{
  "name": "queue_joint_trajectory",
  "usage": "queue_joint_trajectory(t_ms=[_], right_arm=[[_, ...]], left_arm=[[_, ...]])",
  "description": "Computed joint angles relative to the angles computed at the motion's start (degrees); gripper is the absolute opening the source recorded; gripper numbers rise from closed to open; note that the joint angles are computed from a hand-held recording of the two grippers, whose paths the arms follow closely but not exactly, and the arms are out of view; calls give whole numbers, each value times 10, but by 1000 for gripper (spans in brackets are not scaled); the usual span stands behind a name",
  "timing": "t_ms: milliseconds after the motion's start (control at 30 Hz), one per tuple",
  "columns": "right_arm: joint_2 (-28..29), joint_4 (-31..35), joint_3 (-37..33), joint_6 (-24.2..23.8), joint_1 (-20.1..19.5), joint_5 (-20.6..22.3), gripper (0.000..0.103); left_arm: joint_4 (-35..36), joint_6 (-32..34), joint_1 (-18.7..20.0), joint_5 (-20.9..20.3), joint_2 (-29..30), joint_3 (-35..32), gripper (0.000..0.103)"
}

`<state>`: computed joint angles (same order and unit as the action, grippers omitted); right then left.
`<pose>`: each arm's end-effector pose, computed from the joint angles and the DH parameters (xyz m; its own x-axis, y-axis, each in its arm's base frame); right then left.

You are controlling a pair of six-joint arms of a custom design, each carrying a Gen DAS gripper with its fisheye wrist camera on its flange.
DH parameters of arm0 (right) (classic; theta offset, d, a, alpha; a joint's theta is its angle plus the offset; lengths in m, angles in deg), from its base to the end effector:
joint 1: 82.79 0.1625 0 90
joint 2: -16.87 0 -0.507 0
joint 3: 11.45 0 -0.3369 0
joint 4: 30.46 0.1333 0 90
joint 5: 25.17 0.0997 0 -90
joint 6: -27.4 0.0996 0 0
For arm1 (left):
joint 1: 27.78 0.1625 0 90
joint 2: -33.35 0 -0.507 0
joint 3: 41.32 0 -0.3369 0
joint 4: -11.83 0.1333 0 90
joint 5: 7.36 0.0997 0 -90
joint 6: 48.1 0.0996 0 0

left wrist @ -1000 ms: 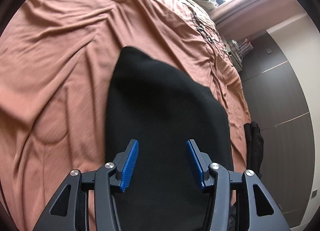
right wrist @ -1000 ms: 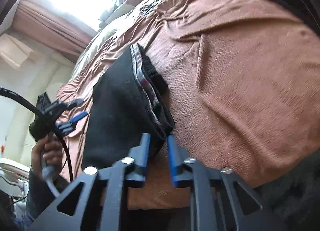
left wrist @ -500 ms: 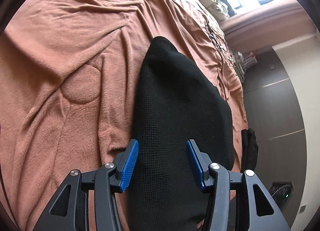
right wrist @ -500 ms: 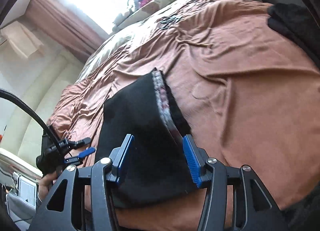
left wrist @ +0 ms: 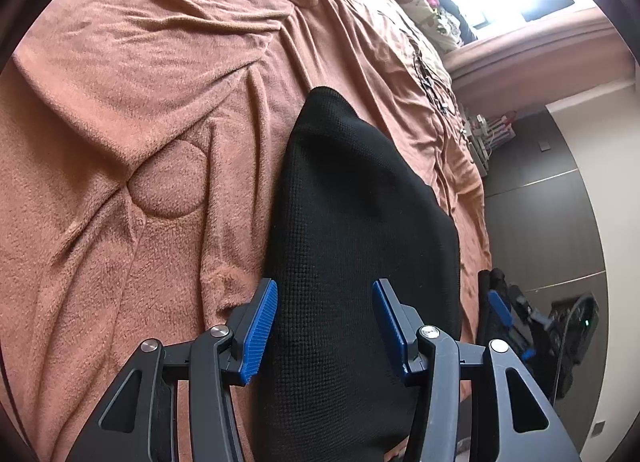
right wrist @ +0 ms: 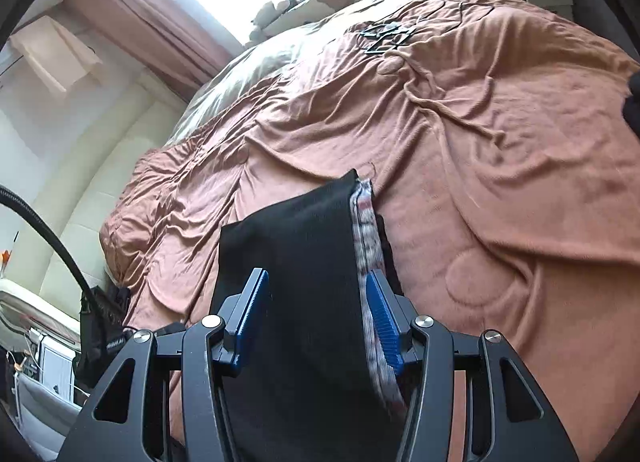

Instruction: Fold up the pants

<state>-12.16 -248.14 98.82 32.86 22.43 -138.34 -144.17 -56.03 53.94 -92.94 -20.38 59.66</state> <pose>0.2561 -0.5829 0.0847 -0.9748 0.0969 0.2010 -0.0886 0.6587 -0.7472 0.0452 -0.6684 0.2619 -0.9995 -0.0113 -0.0279 -0.0015 0.9445 -0.3284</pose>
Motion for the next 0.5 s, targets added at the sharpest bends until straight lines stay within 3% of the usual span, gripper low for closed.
queue_joint_trajectory(t_ms=[167, 433, 500], right_arm=[[-2, 61, -42, -1, -14, 21, 49], [11, 139, -105, -4, -19, 4, 49], [14, 155, -116, -5, -19, 2, 45]], left_arm=[[-4, -10, 0, -2, 5, -6, 47], [-2, -17, 0, 8, 13, -15, 44], [0, -18, 1, 7, 15, -17, 44]])
